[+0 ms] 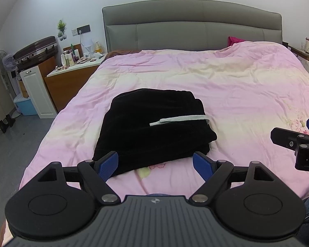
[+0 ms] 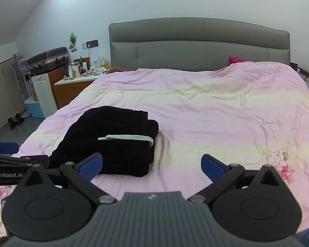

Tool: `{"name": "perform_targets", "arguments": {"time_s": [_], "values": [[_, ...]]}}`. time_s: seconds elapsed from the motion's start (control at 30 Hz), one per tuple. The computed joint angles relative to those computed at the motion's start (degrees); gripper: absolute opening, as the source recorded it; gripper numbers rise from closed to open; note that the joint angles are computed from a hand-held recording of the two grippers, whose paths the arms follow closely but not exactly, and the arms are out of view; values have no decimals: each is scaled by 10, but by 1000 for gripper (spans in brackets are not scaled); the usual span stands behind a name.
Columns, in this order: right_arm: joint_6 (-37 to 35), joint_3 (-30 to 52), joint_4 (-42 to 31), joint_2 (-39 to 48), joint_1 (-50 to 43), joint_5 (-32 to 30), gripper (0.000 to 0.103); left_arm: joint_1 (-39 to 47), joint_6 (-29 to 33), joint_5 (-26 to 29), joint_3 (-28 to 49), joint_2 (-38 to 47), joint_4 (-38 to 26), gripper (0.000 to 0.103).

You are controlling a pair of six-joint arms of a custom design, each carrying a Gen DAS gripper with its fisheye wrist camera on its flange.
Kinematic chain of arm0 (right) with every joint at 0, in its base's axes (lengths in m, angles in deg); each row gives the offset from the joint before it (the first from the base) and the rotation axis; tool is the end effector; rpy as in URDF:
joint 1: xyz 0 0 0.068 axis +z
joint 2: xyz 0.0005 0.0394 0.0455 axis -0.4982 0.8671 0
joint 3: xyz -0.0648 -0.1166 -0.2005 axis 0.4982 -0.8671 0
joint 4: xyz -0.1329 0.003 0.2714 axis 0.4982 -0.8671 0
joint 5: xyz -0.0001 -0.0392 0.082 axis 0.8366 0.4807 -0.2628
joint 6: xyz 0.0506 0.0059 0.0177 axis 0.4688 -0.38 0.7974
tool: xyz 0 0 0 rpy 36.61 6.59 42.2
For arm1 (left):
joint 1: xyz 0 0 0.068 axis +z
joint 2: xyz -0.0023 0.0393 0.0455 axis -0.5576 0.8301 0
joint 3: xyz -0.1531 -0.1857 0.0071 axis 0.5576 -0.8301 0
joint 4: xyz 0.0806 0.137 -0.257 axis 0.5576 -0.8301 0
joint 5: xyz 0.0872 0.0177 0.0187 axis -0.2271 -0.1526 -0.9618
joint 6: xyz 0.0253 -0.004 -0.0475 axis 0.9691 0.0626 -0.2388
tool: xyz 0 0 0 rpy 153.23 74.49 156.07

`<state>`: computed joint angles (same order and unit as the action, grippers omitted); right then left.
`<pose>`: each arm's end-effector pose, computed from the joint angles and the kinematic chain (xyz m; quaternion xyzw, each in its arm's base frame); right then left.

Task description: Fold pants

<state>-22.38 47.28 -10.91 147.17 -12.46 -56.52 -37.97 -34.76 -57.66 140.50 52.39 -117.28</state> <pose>0.3593 0.1268 0.3464 -0.2743 0.8349 0.2098 0.4287 0.2215 0.0011 0.3607 -0.2150 0.8746 0.1456 0.4094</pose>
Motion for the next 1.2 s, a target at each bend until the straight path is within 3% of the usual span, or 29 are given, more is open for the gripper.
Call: {"name": "perform_targets", "arguments": {"time_s": [1.2], "values": [[2, -5, -7, -20, 0, -6, 98, 7, 17, 9, 3, -6, -5, 96]]}}
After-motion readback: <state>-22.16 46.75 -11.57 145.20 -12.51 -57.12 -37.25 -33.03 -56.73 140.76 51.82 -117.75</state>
